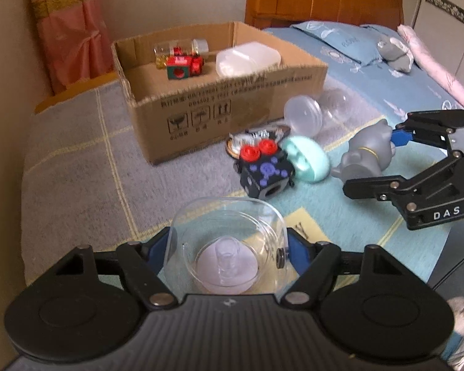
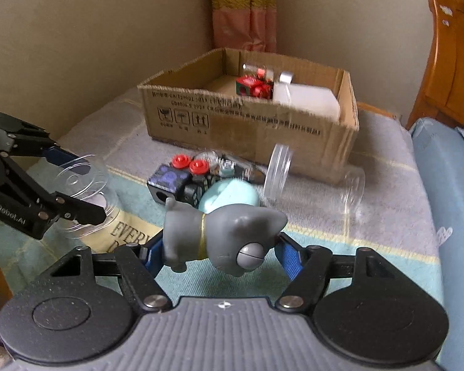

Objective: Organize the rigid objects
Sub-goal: 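Lift the clear plastic cup with the left tool while the right tool grasps the grey elephant toy, then carry the clear cup into the box with the left tool while the right tool carries the grey toy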

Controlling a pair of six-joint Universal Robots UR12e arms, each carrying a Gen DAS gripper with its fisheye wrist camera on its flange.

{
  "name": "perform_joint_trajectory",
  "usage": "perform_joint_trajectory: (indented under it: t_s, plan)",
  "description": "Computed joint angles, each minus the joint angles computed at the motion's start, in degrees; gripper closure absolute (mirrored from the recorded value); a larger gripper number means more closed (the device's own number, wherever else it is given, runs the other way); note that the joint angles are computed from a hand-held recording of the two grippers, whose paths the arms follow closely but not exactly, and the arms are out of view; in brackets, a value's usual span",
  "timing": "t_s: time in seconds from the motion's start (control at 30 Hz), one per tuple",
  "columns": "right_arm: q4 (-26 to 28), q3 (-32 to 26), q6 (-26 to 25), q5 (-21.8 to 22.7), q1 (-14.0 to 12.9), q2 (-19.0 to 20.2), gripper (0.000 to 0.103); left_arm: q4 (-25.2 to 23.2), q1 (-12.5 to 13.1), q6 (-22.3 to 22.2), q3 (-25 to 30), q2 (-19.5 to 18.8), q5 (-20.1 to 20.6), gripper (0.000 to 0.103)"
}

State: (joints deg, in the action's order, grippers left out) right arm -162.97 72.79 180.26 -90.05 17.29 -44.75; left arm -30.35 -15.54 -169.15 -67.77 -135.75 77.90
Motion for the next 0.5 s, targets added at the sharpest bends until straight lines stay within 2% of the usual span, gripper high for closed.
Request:
perform_joint_trajectory:
  t_s: [0.13,0.3,0.5]
  plan:
    - [-1.1,-0.5,-2.3,1.1,-0.4,-0.4,0.027,-2.9,-0.1,-1.7,2.2,-0.2,1.1,0.028]
    - [-2.1,-1.8,-3.9,2.2,-0.8,-0.3,0.026,-2.5,-0.3,-1.9,4.6,-0.6,1.9,0.028]
    - [-2.7,-4.8,-4.0,2.6,-1.2,0.8,0.027,-2.9,-0.5,-1.9,10.8,-2.8,2.2,0.028]
